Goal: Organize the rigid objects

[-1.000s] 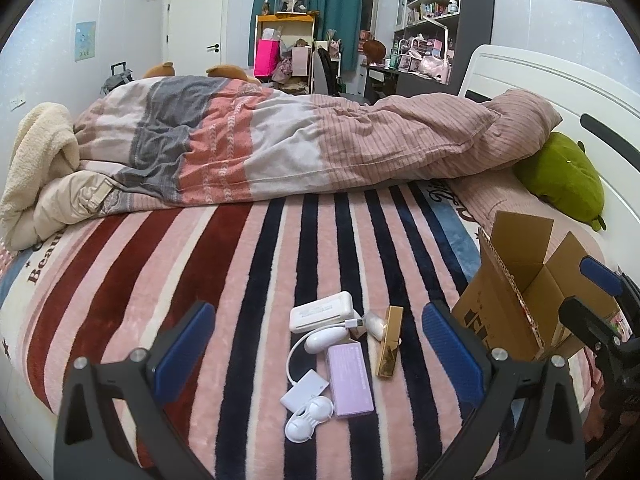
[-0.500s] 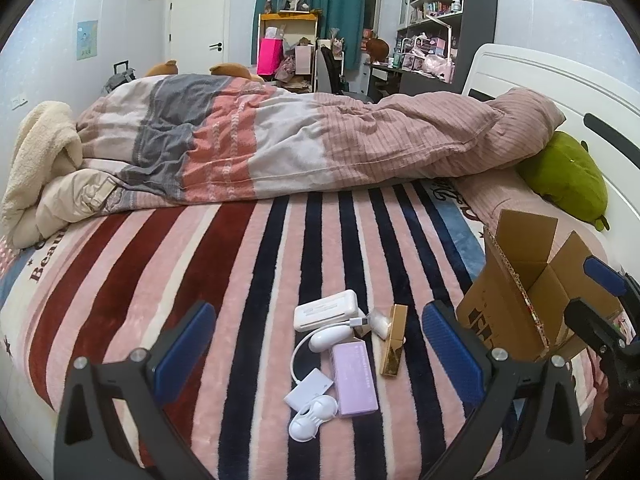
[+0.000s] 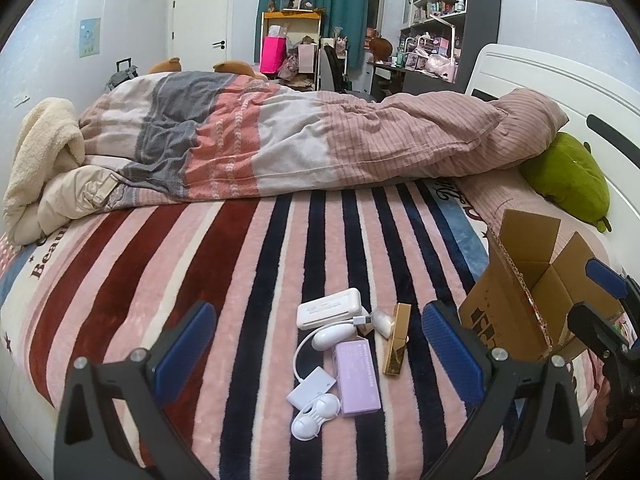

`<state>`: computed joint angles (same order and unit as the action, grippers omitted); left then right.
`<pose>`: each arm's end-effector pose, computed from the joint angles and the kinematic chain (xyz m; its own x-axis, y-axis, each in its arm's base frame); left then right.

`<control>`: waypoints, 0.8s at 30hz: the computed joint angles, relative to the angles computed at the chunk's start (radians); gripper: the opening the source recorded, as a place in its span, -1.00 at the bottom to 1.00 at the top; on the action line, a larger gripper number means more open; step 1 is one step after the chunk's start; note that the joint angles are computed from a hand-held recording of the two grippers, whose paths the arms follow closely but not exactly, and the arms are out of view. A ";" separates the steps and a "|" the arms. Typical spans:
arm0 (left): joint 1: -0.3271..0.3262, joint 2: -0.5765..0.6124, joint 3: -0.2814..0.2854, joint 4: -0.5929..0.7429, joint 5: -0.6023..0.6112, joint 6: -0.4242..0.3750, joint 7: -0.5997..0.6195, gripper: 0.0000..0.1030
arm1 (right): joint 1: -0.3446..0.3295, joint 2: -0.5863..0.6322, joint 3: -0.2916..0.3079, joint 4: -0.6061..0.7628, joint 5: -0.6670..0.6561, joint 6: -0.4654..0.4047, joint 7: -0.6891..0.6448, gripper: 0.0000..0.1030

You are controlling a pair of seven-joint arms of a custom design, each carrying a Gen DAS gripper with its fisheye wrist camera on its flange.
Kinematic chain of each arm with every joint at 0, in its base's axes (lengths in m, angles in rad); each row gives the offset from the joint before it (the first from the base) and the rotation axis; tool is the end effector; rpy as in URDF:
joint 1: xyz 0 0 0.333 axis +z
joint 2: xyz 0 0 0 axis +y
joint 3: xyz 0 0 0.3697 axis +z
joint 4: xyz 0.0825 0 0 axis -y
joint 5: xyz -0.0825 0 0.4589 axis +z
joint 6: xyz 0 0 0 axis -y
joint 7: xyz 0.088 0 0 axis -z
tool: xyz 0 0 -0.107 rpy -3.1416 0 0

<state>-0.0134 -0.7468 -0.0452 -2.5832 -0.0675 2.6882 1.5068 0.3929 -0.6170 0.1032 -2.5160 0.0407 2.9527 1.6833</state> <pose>0.4117 -0.0257 0.6149 0.0134 -0.9965 0.0824 -0.6600 -0.0708 -0.7479 0.3942 0.2210 0.6345 0.3957 -0.9152 -0.0765 -0.4829 -0.1365 -0.8650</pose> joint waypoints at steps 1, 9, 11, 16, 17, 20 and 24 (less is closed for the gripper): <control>0.000 0.000 -0.001 0.000 0.001 0.001 -0.001 0.99 | 0.000 0.000 0.000 0.000 0.000 -0.001 0.000 1.00; -0.001 -0.001 0.000 -0.002 0.001 0.002 -0.002 0.99 | 0.003 -0.001 -0.002 -0.001 0.004 -0.001 -0.004 1.00; -0.006 -0.002 0.007 -0.004 -0.004 0.004 0.003 0.99 | -0.002 -0.003 0.005 -0.001 0.002 0.001 0.001 1.00; -0.005 -0.004 0.038 -0.023 -0.019 0.031 0.028 0.99 | -0.117 -0.006 0.145 0.009 -0.102 0.029 0.078 0.74; -0.008 -0.003 0.052 -0.027 -0.027 0.034 0.038 0.99 | -0.096 0.005 0.143 0.014 -0.110 0.041 0.073 0.72; -0.025 0.003 0.105 -0.045 -0.065 0.053 0.086 0.99 | 0.054 0.056 0.054 0.030 -0.081 0.065 0.005 0.49; 0.045 0.026 0.098 -0.069 -0.056 0.071 0.099 0.99 | 0.317 0.169 -0.104 0.091 0.055 0.010 -0.180 0.27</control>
